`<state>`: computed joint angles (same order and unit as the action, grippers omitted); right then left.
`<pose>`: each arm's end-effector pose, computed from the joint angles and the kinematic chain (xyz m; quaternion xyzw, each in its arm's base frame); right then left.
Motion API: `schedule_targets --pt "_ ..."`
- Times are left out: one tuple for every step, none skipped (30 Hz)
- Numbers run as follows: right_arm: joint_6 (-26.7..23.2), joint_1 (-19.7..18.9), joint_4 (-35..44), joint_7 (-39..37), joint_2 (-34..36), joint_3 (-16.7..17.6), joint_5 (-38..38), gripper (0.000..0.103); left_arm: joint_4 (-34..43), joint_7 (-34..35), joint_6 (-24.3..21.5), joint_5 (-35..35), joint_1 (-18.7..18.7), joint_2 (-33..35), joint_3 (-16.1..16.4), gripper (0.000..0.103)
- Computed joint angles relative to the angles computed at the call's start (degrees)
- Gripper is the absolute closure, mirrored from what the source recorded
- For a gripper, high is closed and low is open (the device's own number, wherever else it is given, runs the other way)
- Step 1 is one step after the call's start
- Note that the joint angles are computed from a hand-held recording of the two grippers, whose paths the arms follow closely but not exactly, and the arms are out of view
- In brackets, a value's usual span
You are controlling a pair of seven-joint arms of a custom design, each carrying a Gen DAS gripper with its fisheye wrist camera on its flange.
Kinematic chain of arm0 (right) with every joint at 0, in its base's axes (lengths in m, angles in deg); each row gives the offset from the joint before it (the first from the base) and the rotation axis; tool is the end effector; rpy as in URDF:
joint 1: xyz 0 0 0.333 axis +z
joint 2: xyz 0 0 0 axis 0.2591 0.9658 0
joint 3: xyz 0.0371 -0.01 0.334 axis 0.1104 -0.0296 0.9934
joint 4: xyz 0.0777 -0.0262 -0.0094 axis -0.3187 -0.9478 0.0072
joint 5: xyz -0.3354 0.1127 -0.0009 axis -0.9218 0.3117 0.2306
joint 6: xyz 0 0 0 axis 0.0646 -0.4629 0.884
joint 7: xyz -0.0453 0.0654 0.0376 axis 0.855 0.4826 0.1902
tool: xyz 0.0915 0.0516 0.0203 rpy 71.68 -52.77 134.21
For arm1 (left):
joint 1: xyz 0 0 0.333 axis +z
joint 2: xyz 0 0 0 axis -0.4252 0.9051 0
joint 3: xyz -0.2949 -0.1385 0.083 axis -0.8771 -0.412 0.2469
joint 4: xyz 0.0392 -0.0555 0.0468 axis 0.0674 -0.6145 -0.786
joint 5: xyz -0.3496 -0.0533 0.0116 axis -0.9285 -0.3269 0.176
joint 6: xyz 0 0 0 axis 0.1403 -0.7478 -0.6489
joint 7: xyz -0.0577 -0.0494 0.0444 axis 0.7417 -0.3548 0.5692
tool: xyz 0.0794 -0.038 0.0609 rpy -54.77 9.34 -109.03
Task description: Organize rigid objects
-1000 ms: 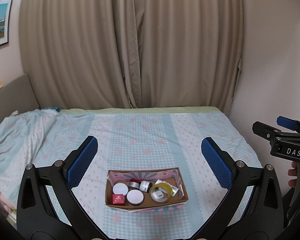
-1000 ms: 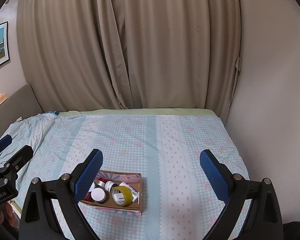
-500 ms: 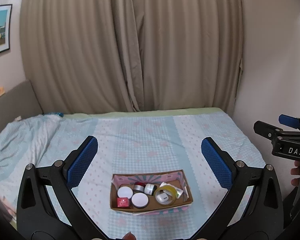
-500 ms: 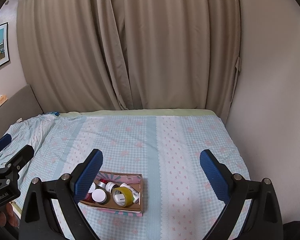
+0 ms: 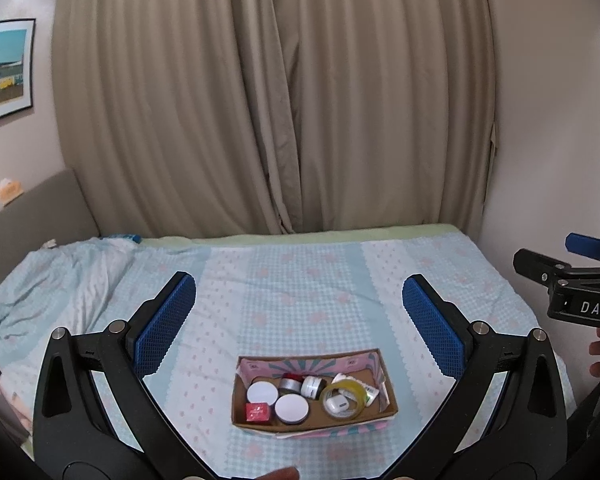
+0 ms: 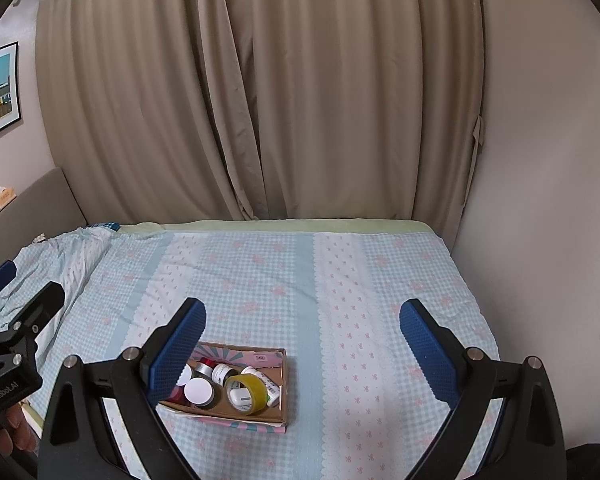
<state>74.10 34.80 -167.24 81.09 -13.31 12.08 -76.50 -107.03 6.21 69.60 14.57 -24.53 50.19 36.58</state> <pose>0.4386 0.2380 0.8324 -0.6992 0.5665 -0.2519 0.3559 0.3567 -0.1585 0.8506 -0.6399 0.5567 -0.3291 0.4151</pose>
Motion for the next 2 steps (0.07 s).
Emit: schedule_targets --pt "0.0 0.0 0.0 0.0 0.0 0.0 0.0 0.006 -0.4 -0.2 0.7 0.2 0.1 -0.2 0.1 0.0" --pt "0.0 0.0 0.0 0.0 0.0 0.0 0.0 0.006 -0.6 -0.3 0.9 0.2 0.1 -0.5 0.2 0.0"
